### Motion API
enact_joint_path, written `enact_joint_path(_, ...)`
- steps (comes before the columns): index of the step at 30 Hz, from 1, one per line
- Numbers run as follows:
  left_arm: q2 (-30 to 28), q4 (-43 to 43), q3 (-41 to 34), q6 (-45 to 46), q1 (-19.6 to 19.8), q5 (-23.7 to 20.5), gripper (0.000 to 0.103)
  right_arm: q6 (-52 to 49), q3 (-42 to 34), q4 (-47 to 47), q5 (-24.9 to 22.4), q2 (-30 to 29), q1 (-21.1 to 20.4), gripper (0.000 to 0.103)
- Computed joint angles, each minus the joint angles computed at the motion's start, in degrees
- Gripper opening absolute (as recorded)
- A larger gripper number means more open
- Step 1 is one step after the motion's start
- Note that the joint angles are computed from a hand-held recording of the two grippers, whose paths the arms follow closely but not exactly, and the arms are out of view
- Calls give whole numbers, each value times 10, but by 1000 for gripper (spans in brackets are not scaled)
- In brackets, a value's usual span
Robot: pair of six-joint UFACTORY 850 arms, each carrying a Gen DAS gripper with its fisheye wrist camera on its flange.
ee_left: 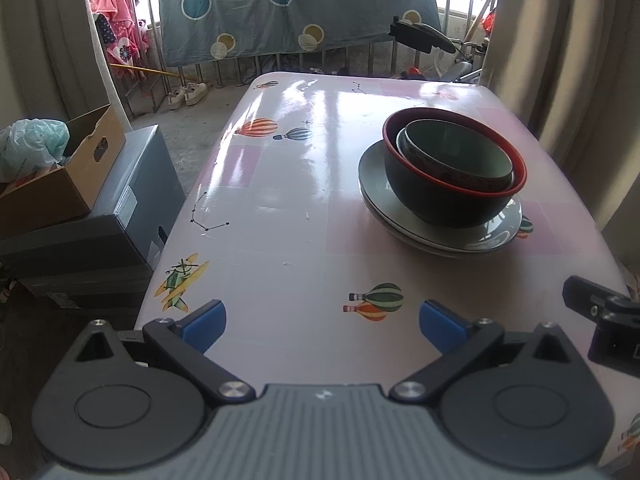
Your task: Organize plates and bowls
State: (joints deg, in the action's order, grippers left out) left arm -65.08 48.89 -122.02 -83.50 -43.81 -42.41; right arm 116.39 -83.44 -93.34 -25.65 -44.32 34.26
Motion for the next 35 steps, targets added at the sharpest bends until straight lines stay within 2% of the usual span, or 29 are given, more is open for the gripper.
enact_joint_path(35,1,-8,2,5,1,4,103,-7,-3,12,2,-3,-1,102)
